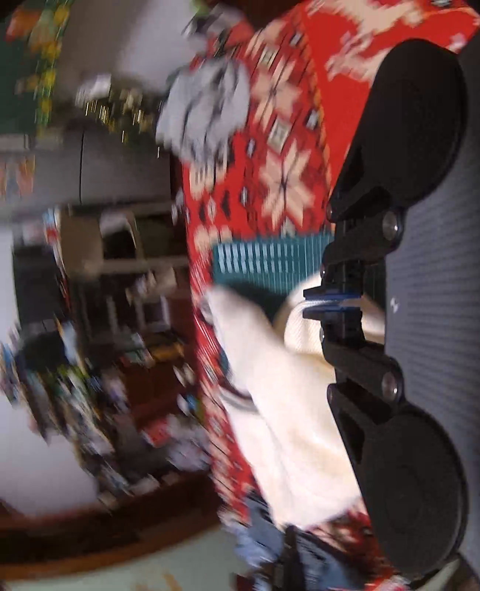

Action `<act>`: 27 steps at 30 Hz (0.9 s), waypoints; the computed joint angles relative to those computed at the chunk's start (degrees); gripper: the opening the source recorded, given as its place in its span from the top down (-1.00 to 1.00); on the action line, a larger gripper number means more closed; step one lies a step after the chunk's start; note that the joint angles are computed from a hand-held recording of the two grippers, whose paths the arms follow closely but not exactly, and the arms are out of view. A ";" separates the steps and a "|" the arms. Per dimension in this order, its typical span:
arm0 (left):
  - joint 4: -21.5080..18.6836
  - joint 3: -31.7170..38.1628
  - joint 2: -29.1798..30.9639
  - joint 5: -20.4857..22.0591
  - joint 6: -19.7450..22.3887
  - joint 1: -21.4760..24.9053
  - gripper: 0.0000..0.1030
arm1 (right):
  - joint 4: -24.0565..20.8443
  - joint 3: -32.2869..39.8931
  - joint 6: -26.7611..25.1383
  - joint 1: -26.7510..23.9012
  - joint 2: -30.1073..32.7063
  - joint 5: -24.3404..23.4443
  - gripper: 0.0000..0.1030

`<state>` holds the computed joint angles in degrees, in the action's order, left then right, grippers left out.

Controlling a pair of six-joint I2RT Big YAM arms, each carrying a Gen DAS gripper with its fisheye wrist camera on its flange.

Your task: Fold clothes

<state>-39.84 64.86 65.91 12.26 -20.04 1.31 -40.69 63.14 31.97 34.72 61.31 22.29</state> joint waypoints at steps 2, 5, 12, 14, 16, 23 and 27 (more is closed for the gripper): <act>-0.86 0.22 0.16 0.14 -0.25 0.24 0.89 | -1.34 -2.55 5.94 -0.60 -3.56 0.92 0.94; -2.17 0.41 0.27 -1.08 0.84 -0.30 0.89 | -3.41 -6.49 12.23 -1.08 -7.00 -0.61 0.94; -3.59 0.27 0.76 -3.94 5.91 -2.19 0.89 | -4.69 -9.40 11.82 1.36 -7.74 -0.62 0.75; -3.43 0.27 0.83 -3.28 5.57 -1.93 0.89 | -3.82 -8.28 8.74 1.58 -7.40 0.94 0.64; -3.62 0.36 1.06 -2.43 5.19 -1.60 0.88 | -3.03 -6.65 4.14 1.28 -6.63 1.44 0.45; -5.11 0.84 2.28 -1.06 4.82 -1.39 0.88 | -5.31 0.28 -7.81 -2.50 2.96 -8.42 0.42; -4.42 0.49 2.36 -0.52 5.27 -1.52 0.88 | -5.38 1.12 -9.06 -2.95 4.88 -10.04 0.85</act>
<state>-44.26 65.35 68.27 11.74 -14.77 -0.21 -46.07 64.26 22.91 31.76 66.20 12.25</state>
